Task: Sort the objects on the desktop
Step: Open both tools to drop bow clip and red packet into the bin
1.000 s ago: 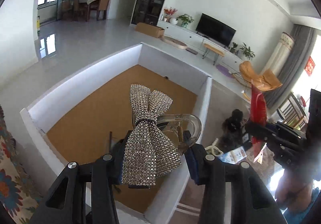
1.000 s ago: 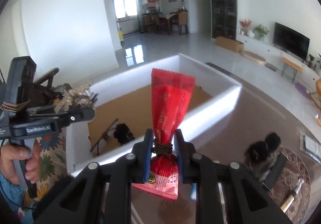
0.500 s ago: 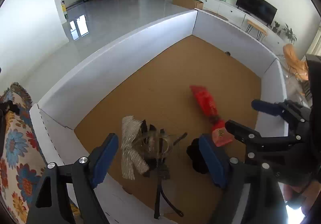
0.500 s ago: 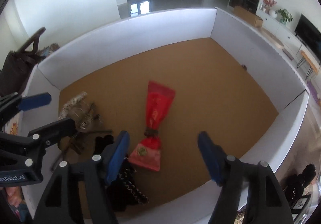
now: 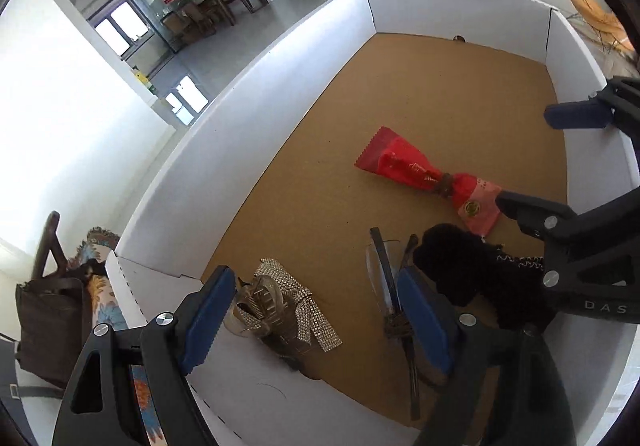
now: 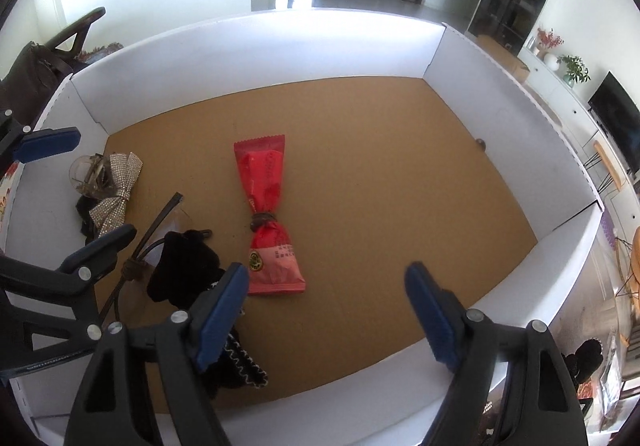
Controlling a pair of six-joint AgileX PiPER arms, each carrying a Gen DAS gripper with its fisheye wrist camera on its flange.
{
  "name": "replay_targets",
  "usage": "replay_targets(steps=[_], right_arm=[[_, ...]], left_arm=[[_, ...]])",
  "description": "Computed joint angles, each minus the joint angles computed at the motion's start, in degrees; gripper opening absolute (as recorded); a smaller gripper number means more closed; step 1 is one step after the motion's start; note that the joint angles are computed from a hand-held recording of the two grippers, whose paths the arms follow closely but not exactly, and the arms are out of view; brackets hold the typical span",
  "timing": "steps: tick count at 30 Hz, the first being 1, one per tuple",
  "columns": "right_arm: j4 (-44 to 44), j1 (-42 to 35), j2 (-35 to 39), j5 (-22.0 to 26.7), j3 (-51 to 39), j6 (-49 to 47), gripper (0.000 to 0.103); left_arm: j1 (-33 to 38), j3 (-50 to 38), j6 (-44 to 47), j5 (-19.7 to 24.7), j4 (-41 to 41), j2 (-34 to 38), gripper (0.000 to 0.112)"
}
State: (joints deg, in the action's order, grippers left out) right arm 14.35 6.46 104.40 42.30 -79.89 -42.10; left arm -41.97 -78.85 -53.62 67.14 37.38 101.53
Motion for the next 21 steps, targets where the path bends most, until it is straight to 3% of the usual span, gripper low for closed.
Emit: replay_targets(steps=[5, 8, 9, 12, 13, 15, 16, 19, 21], right_arm=[[7.5, -2.57, -5.11, -5.86, 7.36, -6.39, 0.084], [21.96, -7.81, -11.76, -8.33, 13.07, -15.6, 0.095], [26.82, -10.52, -13.78, -7.41, 14.16, -18.5, 0.101], [39.0, -20.8, -18.52, -2.31, 17.37, -28.2, 0.103], [41.38, -24.48, -20.38, -1.34, 19.31, -31.37, 0.103], [43.13, -31.68, -23.61, 0.15, 22.95, -36.17, 0.103], [43.29, -35.73, -24.96, 0.9, 25.01, -38.67, 0.103], [40.91, -48.66, -26.06, 3.62, 28.69, -44.18, 0.103], [38.48, -57.74, -24.1, 4.19, 29.58, -47.83, 0.103]], left_arm=[[-1.48, 4.16, -4.72, -3.23, 1.61, -3.64, 0.083], [-4.57, 7.38, -14.29, -5.11, 4.78, -9.64, 0.083], [-6.39, 8.07, -17.3, -5.55, 6.34, -11.58, 0.083], [-13.45, 8.22, -22.77, -6.47, 9.41, -16.62, 0.084], [-16.2, 6.72, -23.96, -6.67, 10.35, -16.64, 0.087], [-21.38, 4.64, -25.59, -8.37, 11.78, -16.49, 0.103], [-23.72, 3.54, -25.74, -10.1, 11.9, -16.0, 0.103], [-26.82, -2.0, -19.18, -16.96, 3.99, -10.8, 0.103], [-27.51, -6.99, -13.0, -19.26, -3.65, -4.86, 0.103]])
